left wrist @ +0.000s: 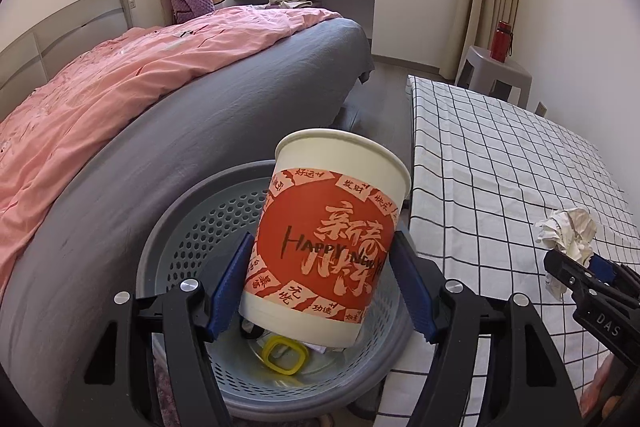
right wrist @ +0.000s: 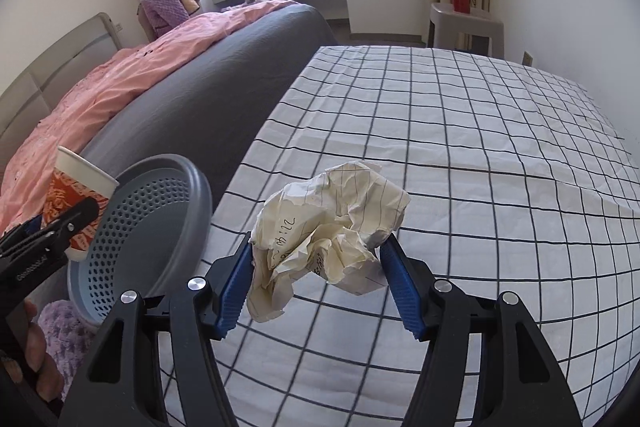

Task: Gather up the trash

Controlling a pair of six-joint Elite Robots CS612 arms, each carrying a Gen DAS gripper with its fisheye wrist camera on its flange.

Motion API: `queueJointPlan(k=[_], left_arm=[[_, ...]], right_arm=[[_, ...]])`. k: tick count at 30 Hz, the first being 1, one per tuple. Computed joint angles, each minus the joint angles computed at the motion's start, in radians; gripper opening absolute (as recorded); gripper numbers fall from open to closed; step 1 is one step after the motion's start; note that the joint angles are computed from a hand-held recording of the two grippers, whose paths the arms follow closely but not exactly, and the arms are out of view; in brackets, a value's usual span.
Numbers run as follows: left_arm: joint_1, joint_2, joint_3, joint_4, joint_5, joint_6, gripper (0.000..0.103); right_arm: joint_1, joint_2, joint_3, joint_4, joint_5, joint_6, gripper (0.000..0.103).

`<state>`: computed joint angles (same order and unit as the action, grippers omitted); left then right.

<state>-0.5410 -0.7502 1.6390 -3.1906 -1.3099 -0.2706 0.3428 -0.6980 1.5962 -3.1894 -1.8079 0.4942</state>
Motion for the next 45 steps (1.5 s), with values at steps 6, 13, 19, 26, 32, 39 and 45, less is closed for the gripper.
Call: queueJointPlan(k=[6, 13, 19, 26, 32, 39, 45], left_arm=[[0.026, -0.002, 0.018, 0.012, 0.020, -0.005, 0.067], [0.059, 0.005, 0.012, 0.044, 0.028, 0.002, 0.067], [0.077, 0.017, -0.005, 0.061, 0.021, -0.005, 0.067], [0.085, 0.022, -0.012, 0.066, 0.011, -0.004, 0.067], [0.089, 0.018, -0.010, 0.069, 0.007, -0.013, 0.070], [0.088, 0.014, -0.004, 0.060, 0.020, -0.014, 0.074], [0.086, 0.009, 0.002, 0.059, 0.029, -0.018, 0.075]], right_arm=[[0.026, 0.024, -0.062, 0.008, 0.052, -0.051, 0.061], [0.043, 0.069, -0.163, 0.063, 0.128, -0.111, 0.061], [0.050, 0.107, -0.240, 0.118, 0.171, -0.156, 0.062], [0.056, 0.132, -0.291, 0.148, 0.191, -0.186, 0.065], [0.058, 0.134, -0.291, 0.129, 0.186, -0.187, 0.075], [0.059, 0.128, -0.282, 0.124, 0.179, -0.178, 0.077], [0.059, 0.122, -0.273, 0.121, 0.178, -0.170, 0.077]])
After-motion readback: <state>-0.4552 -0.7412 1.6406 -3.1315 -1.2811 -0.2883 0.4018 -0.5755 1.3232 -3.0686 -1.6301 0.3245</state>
